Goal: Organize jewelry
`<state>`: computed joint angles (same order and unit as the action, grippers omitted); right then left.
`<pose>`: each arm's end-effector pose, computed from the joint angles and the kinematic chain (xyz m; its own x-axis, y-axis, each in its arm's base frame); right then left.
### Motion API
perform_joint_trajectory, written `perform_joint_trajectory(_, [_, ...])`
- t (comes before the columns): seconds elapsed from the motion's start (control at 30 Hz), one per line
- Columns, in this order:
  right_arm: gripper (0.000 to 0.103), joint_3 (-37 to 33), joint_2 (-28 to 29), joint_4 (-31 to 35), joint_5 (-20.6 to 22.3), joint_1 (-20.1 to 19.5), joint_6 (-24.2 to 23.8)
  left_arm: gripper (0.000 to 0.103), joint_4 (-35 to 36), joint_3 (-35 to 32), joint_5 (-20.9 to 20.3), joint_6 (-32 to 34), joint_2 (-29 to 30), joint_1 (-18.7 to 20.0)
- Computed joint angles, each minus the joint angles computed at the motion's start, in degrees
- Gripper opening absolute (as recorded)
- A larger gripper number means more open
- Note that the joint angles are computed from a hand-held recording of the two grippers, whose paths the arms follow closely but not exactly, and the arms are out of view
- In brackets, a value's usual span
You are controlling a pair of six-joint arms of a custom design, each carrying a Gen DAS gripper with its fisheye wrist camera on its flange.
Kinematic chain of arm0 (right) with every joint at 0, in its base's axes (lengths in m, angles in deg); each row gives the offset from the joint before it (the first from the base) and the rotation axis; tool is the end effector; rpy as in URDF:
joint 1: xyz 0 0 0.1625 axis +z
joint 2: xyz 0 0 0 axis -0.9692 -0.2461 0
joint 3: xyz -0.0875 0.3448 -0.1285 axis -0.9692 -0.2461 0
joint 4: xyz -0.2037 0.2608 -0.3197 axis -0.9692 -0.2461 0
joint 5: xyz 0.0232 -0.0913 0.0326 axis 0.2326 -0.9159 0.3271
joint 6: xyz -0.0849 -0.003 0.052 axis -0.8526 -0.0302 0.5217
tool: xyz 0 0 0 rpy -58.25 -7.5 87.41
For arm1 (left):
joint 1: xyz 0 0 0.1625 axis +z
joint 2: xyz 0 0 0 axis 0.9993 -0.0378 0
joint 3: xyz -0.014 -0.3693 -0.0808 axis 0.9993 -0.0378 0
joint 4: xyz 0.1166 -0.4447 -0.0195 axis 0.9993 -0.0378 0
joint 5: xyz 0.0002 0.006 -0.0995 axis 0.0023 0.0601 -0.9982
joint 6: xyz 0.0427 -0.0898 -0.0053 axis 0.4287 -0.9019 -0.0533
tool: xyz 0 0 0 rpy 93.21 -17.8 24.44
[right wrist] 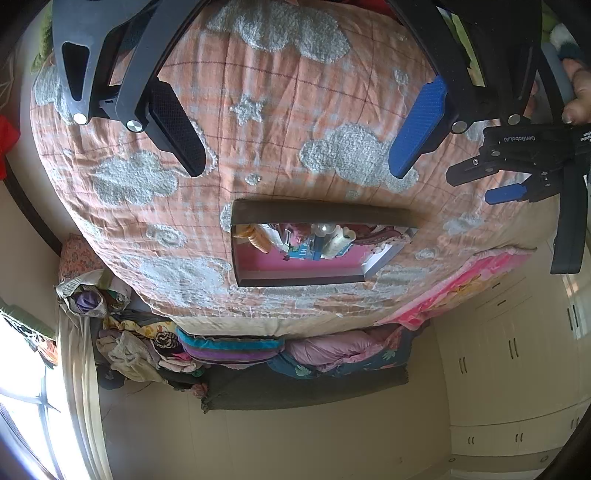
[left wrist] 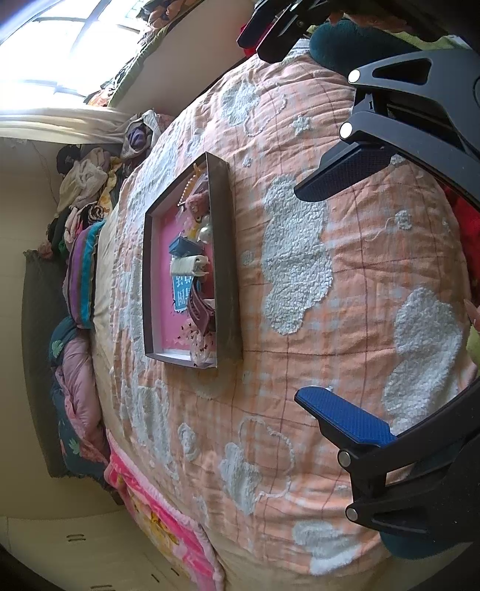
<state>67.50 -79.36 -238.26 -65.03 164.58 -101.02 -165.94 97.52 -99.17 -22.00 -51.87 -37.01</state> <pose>0.1041 -0.6957 0.2533 -0.7375 -0.3235 0.5929 -0.6551 0.5560 -0.5115 -0.2778 -0.6782 0.0669 -0.7453 0.0270 -0.6662 0.4912 0.6980 -0.5212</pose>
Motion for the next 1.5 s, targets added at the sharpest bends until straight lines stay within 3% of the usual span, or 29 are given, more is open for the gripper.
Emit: perform_joint_trajectory(1.5, [0.099, 0.96, -0.7, -0.63, -0.25, 0.0, -0.57, 0.094, 2.17, -0.17, 2.01, -2.16, -0.36, -0.36])
